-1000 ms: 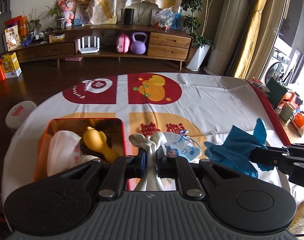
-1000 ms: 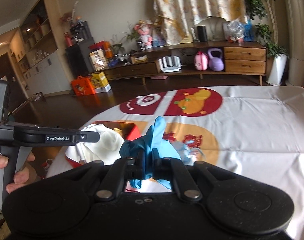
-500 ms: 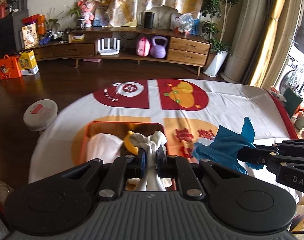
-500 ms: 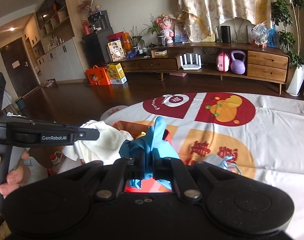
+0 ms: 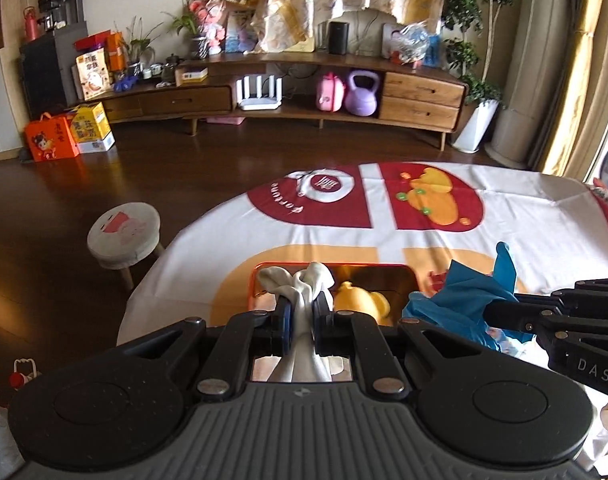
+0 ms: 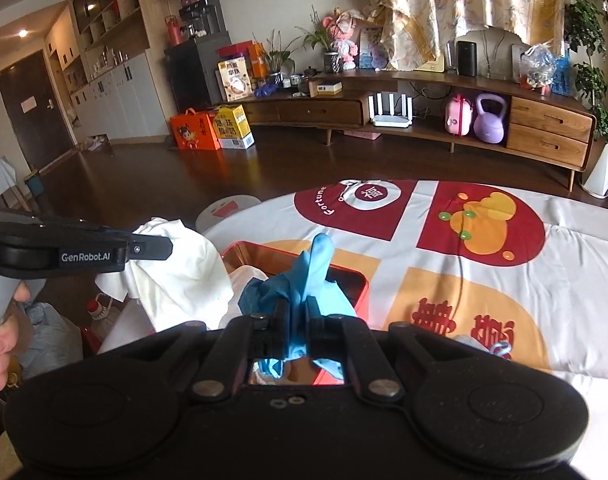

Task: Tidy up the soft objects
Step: 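Carry the white cloth with the left tool while the right tool carries the glove over the tin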

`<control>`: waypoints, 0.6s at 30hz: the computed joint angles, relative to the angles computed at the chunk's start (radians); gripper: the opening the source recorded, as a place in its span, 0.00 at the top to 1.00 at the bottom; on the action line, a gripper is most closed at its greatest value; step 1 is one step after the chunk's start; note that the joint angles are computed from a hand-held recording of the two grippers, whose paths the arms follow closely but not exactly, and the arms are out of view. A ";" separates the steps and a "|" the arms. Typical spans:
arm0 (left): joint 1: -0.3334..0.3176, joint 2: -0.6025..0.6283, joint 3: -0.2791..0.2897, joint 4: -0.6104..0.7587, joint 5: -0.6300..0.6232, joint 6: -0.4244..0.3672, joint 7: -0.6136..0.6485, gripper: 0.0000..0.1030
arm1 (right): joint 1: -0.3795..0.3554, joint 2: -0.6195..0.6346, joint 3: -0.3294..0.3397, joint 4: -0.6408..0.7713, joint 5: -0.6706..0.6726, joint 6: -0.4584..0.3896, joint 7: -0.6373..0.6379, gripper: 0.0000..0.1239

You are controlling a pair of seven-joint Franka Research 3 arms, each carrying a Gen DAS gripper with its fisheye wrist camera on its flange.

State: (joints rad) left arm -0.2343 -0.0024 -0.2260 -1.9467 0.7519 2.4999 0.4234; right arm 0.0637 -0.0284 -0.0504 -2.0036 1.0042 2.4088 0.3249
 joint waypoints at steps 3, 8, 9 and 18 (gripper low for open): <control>0.005 0.027 0.008 0.014 -0.010 -0.003 0.020 0.90 | 0.010 0.027 0.012 0.014 -0.025 0.023 0.019 0.95; 0.003 0.077 0.021 0.044 -0.018 -0.013 0.042 0.90 | 0.021 0.065 0.033 0.030 -0.055 0.047 0.041 0.95; 0.003 0.088 0.024 0.050 -0.022 -0.015 0.046 0.90 | 0.026 0.073 0.038 0.035 -0.064 0.054 0.052 0.95; -0.009 0.152 0.045 0.084 -0.052 -0.004 0.068 0.90 | 0.035 0.121 0.065 0.050 -0.113 0.085 0.090 0.95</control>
State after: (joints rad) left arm -0.2433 0.1500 -0.1814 -1.8629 0.7002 2.4964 0.4914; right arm 0.0985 0.0921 0.0143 -1.9534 0.8913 2.4940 0.4152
